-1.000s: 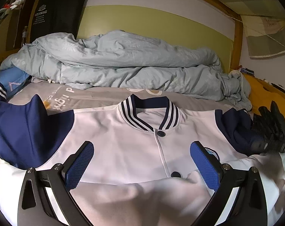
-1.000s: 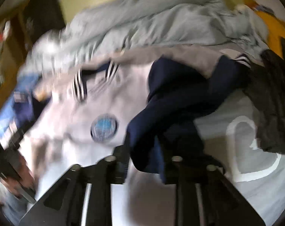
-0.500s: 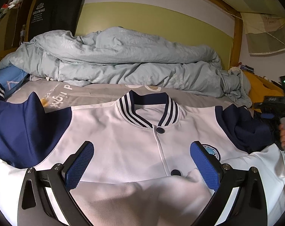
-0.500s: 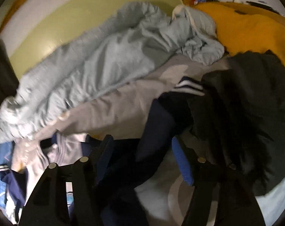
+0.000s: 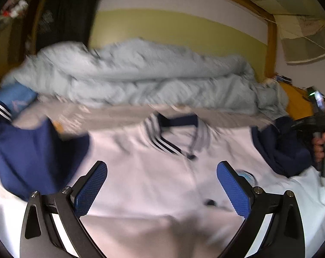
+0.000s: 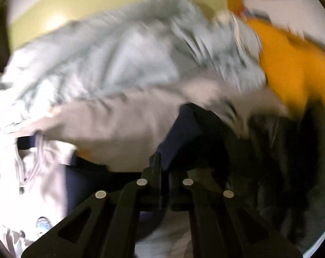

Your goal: Fold large clothes

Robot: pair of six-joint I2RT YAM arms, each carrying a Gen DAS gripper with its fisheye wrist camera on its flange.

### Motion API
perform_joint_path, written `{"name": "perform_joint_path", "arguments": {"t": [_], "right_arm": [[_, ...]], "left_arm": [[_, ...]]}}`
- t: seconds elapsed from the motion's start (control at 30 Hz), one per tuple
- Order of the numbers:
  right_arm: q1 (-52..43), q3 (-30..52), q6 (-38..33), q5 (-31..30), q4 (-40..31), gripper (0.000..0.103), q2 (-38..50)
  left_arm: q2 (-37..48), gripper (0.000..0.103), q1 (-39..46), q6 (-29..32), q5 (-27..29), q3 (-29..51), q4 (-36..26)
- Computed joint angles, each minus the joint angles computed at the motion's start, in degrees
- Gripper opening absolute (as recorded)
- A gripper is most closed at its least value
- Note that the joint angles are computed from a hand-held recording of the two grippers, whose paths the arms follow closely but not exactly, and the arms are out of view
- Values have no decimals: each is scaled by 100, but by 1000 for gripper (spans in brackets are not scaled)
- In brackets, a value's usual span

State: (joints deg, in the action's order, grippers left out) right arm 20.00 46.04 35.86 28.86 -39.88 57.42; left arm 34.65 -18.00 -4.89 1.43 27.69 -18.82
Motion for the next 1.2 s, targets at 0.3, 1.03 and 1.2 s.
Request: {"name": "perform_joint_path", "arguments": {"t": [0.3, 1.03, 1.2], "right_arm": [[3776, 2863, -261, 1080, -247, 3, 1461], [4102, -186, 1482, 687, 1601, 58, 726], [4330, 50, 364, -44, 2472, 68, 1277]], "left_arm": [[65, 103, 2615, 211, 2031, 422, -210], [1356, 102, 1750, 559, 1181, 545, -308], [1009, 102, 1238, 551, 548, 336, -139]]}}
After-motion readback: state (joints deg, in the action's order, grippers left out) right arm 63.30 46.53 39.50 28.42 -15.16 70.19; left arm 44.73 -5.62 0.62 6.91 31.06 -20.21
